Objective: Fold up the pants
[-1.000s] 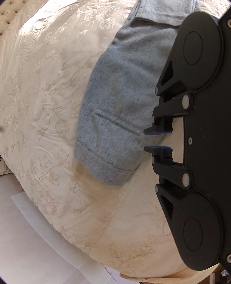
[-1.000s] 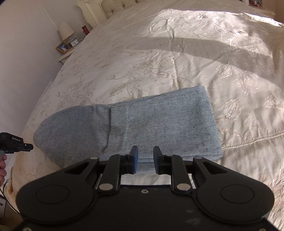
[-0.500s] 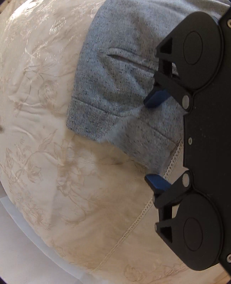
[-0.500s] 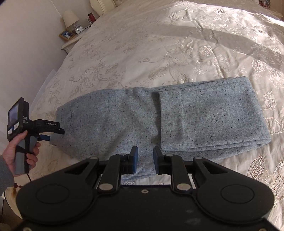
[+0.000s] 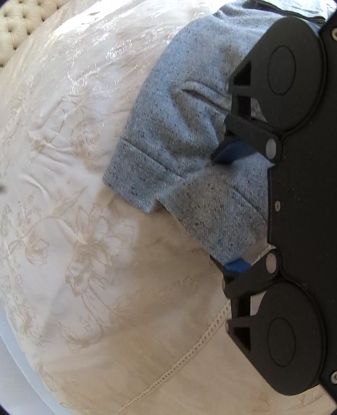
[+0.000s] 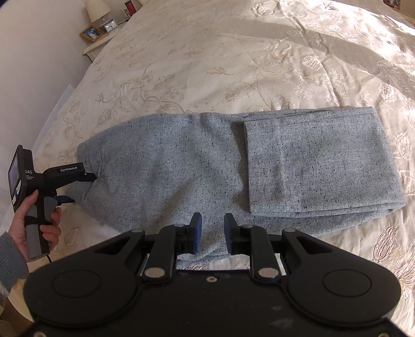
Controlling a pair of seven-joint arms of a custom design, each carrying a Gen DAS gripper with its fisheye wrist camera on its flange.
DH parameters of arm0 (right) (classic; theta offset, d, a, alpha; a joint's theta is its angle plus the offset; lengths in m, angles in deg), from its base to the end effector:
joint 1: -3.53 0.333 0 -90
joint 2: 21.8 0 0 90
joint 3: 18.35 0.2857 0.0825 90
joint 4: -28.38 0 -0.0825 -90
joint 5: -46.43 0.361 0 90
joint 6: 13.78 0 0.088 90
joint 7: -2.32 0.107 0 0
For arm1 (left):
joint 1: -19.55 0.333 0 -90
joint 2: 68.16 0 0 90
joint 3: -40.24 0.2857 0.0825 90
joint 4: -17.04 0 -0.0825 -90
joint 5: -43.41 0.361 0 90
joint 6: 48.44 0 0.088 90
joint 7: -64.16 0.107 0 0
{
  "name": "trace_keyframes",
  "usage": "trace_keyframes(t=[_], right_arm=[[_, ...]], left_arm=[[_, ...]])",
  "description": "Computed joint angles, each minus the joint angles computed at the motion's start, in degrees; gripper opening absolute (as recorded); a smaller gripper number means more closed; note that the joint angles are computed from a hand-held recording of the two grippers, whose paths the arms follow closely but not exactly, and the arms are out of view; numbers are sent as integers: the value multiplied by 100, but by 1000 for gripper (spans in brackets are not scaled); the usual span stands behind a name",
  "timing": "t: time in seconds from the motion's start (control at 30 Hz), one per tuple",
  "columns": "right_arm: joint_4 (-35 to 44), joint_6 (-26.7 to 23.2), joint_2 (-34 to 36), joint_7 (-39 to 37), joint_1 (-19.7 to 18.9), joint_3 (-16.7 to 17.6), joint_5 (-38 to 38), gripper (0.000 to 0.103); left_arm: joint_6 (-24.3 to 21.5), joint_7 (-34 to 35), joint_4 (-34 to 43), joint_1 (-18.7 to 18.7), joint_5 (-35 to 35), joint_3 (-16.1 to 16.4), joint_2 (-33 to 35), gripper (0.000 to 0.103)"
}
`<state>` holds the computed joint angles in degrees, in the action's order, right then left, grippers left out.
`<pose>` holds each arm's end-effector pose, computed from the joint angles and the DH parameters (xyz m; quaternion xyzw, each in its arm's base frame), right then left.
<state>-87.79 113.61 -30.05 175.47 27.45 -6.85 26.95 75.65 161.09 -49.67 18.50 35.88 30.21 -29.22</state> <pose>0.4349 0.3017 0.5239 -0.4243 0.8754 -0.1183 0.1993 0.7223 -0.1087 0.4176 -0.6198 0.7595 -0.1953 0.0308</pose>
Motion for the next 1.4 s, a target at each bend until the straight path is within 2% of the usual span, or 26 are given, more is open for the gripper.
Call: trace_keyframes(t=[0.1,0.13,0.47,0.77,0.83,0.9,1.07,1.2,1.33,1.4], right_arm=[[36,8,34,-64,-1,-11,-9,22],[26,29,31,-75,-4,-18,-10,22],[-561,428,-353,51,-101,-34,96,22],[-1658,1114,-1184,-140,-326,-60,379,22],[-2015,1292,-1505,-252,-389,-82,483,22],[-2369,1402,-1863,-374,-451,-105,615,22],[-3203,1493,-2814,-680,-658,-149,902,22],[-3806,1386,-3636,-1035,-804,-240,1111,22],[-4191,1261,-4209,-1411,-964,-322,1271,22],[-4337,1155,-4394,-1611,-1047,-379,1337,22]], left_arm=[[218,159,-195,-119,206,18,-242,43],[295,202,-308,-125,215,7,-344,41],[795,574,-938,-99,32,-97,-1185,35],[1147,799,-1389,-511,90,-220,-1938,27],[1230,770,-1548,-662,107,-275,-2179,19],[1229,833,-1640,-763,-35,-371,-2369,11],[1041,878,-1887,-1208,-252,-604,-2694,2],[1110,629,-2257,-1732,32,-733,-2750,2],[708,325,-2333,-2096,131,-841,-2587,2],[580,455,-2464,-2206,119,-909,-2574,4]])
